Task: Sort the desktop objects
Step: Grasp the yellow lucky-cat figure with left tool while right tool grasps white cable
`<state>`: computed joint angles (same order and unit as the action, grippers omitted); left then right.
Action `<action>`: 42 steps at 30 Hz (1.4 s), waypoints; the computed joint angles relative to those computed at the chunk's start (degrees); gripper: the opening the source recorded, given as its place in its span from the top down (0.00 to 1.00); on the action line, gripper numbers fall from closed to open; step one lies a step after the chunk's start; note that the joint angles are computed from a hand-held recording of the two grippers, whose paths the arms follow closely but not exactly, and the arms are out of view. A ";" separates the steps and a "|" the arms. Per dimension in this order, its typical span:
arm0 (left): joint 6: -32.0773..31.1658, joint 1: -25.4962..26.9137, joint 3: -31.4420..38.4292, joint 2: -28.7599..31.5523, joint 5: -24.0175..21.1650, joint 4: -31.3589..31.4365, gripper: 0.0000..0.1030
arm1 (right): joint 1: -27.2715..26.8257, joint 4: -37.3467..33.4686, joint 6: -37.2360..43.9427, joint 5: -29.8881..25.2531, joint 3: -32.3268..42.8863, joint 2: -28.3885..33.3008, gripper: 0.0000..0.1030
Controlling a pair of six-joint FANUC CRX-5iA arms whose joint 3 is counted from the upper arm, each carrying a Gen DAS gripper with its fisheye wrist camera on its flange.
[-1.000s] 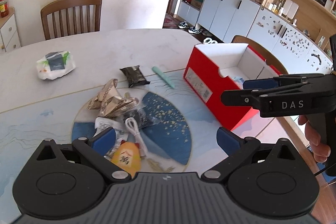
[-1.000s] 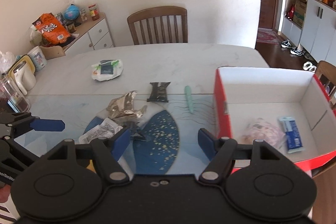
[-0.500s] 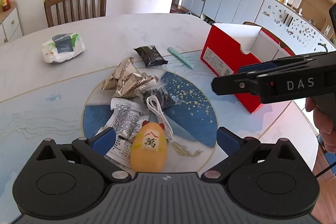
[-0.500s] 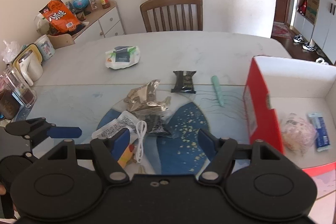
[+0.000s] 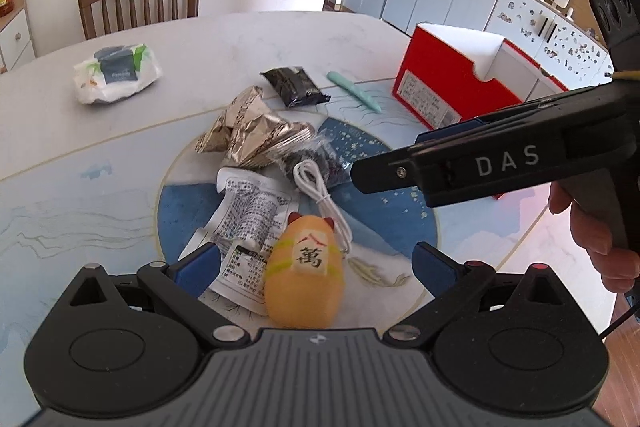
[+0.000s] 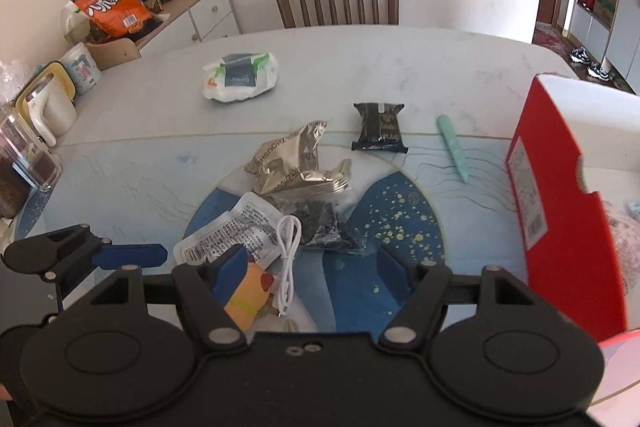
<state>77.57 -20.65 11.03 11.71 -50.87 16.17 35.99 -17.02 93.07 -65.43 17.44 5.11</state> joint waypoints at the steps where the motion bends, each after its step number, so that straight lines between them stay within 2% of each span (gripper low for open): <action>1: 0.07 0.09 -0.12 0.09 0.12 0.02 0.01 | 0.29 0.41 -0.34 0.12 0.00 0.25 0.31; 10: -1.86 0.54 -1.48 0.55 1.68 1.29 0.01 | 1.85 1.88 -2.34 -0.30 1.21 3.20 0.32; 18: -4.50 0.04 -2.47 0.59 2.85 1.93 0.06 | 2.53 2.12 -3.28 -1.47 2.28 5.15 0.33; 20: -4.89 -0.08 -2.52 0.62 2.83 1.87 0.11 | 2.74 2.55 -3.62 -1.25 2.26 5.33 0.34; 24: -4.45 -0.29 -2.42 0.69 3.09 1.02 0.12 | 2.51 2.08 -4.79 -2.16 3.32 6.28 0.41; 27: -3.74 -0.38 -2.16 0.81 2.96 0.17 0.20 | 1.88 0.82 -5.97 -3.43 4.18 6.96 0.46; 30: -3.42 -0.53 -2.13 0.82 2.86 -0.65 0.22 | 1.58 0.16 -6.61 -4.07 4.54 7.29 0.49; 38: -4.04 -0.89 -2.89 0.30 3.70 -0.85 0.40 | 0.95 -1.93 -7.05 -5.76 6.12 8.24 0.58; 42: -3.39 -0.93 -2.65 0.32 3.57 -1.57 0.47 | 0.46 -3.32 -6.85 -6.78 7.07 8.74 0.67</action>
